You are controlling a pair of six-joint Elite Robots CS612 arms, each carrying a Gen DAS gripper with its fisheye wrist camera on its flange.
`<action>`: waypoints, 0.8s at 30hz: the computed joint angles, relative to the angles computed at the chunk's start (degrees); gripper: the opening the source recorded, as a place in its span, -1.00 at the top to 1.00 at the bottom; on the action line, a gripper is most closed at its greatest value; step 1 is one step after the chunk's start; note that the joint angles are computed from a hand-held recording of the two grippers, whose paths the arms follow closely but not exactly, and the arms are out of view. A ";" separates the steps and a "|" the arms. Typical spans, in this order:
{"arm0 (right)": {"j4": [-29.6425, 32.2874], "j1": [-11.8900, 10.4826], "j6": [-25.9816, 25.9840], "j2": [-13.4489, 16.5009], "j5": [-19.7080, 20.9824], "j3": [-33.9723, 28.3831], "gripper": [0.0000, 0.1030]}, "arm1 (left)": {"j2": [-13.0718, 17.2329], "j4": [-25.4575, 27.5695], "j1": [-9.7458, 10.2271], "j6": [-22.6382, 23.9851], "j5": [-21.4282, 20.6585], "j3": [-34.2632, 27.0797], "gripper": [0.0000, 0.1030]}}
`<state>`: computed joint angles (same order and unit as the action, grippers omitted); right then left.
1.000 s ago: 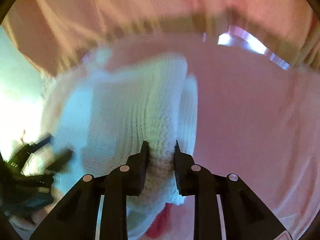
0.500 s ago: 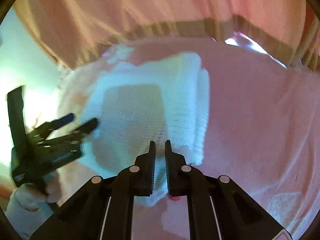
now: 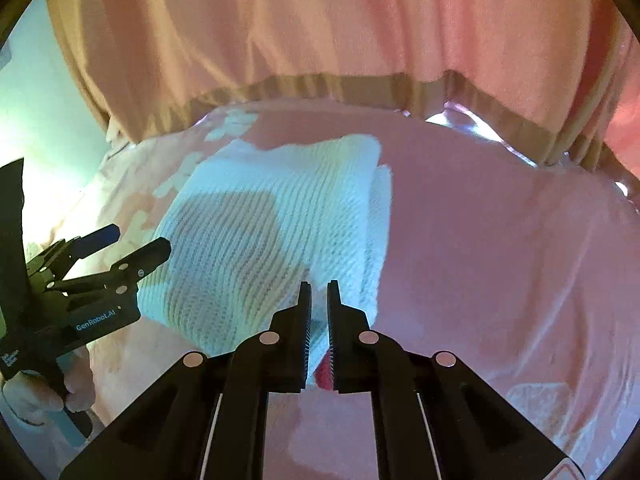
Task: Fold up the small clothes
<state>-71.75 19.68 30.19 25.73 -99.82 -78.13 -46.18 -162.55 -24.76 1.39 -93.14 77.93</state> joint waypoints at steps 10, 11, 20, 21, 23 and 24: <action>-2.16 -3.40 4.94 0.80 10.51 3.38 0.73 | 3.18 16.16 2.61 -5.60 -9.85 -6.13 -0.12; -2.54 -3.03 4.46 0.54 9.11 3.55 0.75 | 3.30 17.40 2.64 -4.82 -10.07 -6.52 -0.08; 1.85 -1.68 3.29 -0.34 0.97 4.60 0.76 | 2.31 15.02 1.83 -1.51 -5.93 -4.47 -0.17; 1.04 -1.48 3.96 -0.36 0.51 3.81 0.75 | 1.67 13.45 1.68 -1.19 -5.22 -3.54 -0.20; -0.59 -0.40 5.02 0.05 -3.46 1.42 0.75 | 0.40 8.67 1.64 -1.37 -4.56 -1.37 -0.52; -0.83 0.35 4.54 0.09 -6.26 0.58 0.71 | -0.30 5.60 1.50 -1.36 -4.06 -0.07 -0.66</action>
<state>-72.57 20.03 34.73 25.82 -106.08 -77.55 -46.48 -156.95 -23.26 0.03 -97.21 77.85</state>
